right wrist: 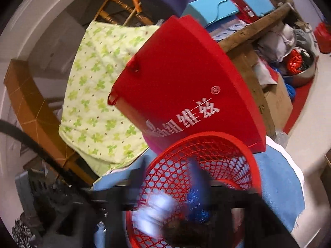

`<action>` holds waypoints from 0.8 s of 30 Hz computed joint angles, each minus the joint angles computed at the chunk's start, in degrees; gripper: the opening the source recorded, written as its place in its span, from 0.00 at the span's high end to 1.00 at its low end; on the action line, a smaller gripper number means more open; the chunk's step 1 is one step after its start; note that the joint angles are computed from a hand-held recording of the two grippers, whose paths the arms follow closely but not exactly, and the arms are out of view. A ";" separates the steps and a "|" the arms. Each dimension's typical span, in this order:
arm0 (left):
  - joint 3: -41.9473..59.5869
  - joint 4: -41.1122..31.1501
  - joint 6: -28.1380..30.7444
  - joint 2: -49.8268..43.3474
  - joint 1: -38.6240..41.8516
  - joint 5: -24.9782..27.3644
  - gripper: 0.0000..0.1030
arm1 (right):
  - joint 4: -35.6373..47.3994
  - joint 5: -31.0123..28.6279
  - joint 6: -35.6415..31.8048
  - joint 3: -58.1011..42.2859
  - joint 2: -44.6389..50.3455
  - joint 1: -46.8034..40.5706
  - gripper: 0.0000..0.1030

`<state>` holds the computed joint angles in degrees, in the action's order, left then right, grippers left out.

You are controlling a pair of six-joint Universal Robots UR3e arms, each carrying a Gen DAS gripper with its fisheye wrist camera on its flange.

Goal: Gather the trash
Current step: 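Carry both items to the red basket and release them from both tools, then grasp the blue toothpaste box with the right tool and lift it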

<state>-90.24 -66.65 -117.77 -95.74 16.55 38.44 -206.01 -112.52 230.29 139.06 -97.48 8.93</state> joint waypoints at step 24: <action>8.97 13.85 -3.37 -19.80 28.63 6.96 0.44 | 13.46 -3.27 -23.27 -54.42 39.25 21.89 0.22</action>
